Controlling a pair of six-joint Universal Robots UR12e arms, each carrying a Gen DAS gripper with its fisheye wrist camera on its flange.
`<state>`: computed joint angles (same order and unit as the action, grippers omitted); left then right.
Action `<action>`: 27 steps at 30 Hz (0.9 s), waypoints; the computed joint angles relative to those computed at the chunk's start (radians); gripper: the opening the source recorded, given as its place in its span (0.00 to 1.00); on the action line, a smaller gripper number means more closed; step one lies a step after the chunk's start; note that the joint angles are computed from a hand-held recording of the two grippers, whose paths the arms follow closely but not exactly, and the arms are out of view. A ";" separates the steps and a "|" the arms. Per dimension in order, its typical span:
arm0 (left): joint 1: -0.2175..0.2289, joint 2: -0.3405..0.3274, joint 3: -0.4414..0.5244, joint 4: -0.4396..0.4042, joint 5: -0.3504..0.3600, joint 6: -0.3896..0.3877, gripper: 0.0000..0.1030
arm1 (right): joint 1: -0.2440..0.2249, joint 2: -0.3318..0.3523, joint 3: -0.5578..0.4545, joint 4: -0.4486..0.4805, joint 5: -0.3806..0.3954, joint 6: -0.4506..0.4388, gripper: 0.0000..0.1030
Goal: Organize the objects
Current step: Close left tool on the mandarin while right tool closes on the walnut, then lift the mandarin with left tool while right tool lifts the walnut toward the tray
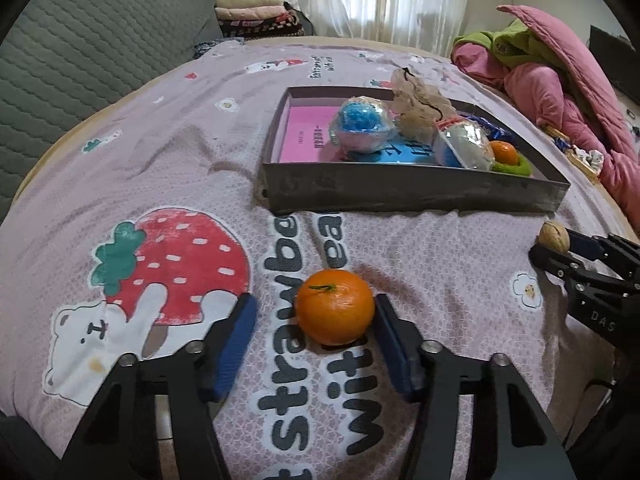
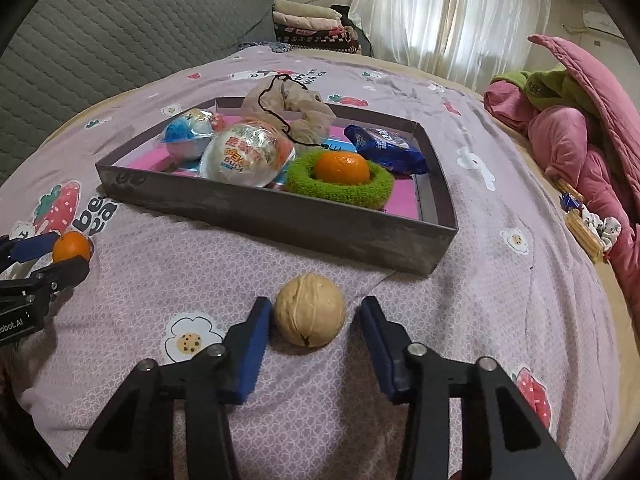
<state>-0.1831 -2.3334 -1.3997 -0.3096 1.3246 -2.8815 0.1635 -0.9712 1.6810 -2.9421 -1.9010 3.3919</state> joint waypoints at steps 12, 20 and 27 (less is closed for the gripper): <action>-0.005 0.004 -0.004 0.008 -0.008 0.006 0.37 | 0.001 -0.001 0.001 -0.018 0.005 -0.011 0.32; -0.002 0.017 -0.012 0.015 -0.023 -0.010 0.37 | 0.001 -0.009 0.012 -0.066 0.018 -0.013 0.32; -0.002 0.024 0.000 0.028 -0.039 -0.028 0.37 | 0.001 -0.021 0.023 -0.129 0.026 -0.023 0.32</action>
